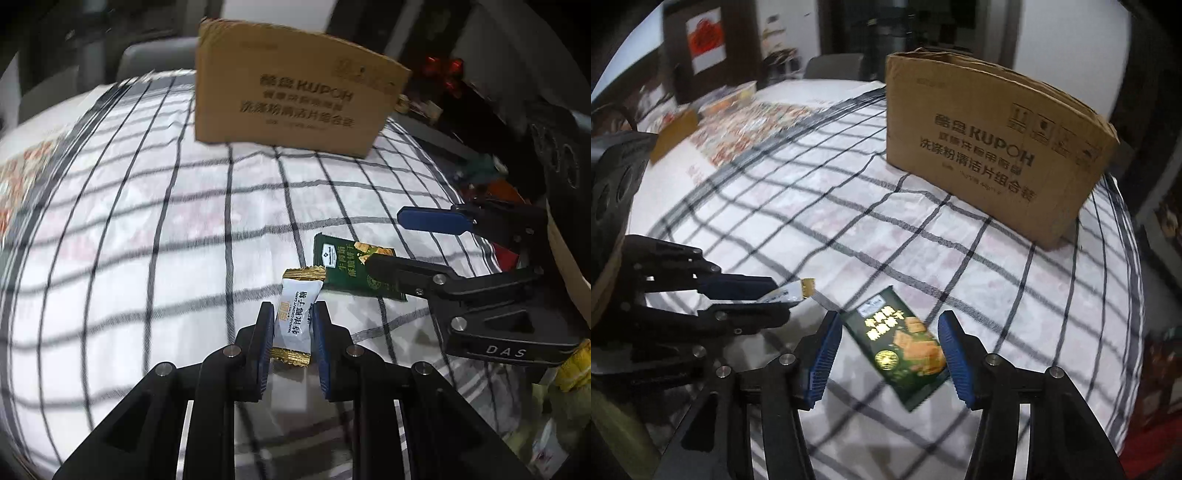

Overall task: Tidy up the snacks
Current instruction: 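Grasp the white-gold candy with the left tool while the right tool grasps the green cracker packet, then lift and carry the white-gold candy and green cracker packet with both tools over the box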

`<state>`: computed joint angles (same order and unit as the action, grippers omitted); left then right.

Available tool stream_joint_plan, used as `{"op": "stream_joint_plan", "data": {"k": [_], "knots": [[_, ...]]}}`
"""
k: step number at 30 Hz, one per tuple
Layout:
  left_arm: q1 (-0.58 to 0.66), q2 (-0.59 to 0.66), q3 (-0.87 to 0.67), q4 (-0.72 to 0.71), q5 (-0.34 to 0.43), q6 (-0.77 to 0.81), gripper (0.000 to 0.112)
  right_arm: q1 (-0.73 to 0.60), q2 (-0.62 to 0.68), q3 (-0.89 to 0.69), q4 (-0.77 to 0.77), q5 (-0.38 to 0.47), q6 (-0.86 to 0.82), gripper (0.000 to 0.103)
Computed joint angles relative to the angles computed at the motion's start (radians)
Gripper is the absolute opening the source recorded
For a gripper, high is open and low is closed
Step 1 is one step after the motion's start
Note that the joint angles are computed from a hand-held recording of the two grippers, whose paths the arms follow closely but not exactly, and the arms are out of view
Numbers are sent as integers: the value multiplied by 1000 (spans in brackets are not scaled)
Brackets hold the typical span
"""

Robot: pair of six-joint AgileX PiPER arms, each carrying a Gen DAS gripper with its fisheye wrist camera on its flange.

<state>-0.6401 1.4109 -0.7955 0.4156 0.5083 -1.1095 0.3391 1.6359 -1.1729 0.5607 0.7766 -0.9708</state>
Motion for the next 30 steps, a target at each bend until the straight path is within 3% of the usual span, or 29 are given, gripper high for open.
{"op": "stream_joint_plan", "data": {"k": [4, 6, 13, 22, 30], "knots": [[-39, 25, -22, 34, 31, -107, 22, -12, 54, -64, 5, 96, -124, 55], [-43, 38, -38, 23, 39, -113, 22, -5, 64, -68, -12, 82, -148, 55], [-49, 65, -74, 24, 73, -153, 22, 0, 163, -169, -66, 194, -220, 55], [-34, 81, -91, 15, 87, -149, 22, 11, 225, -197, -65, 203, -220, 55], [-31, 87, -87, 18, 85, -151, 22, 0, 202, -147, -29, 148, -204, 51]]}}
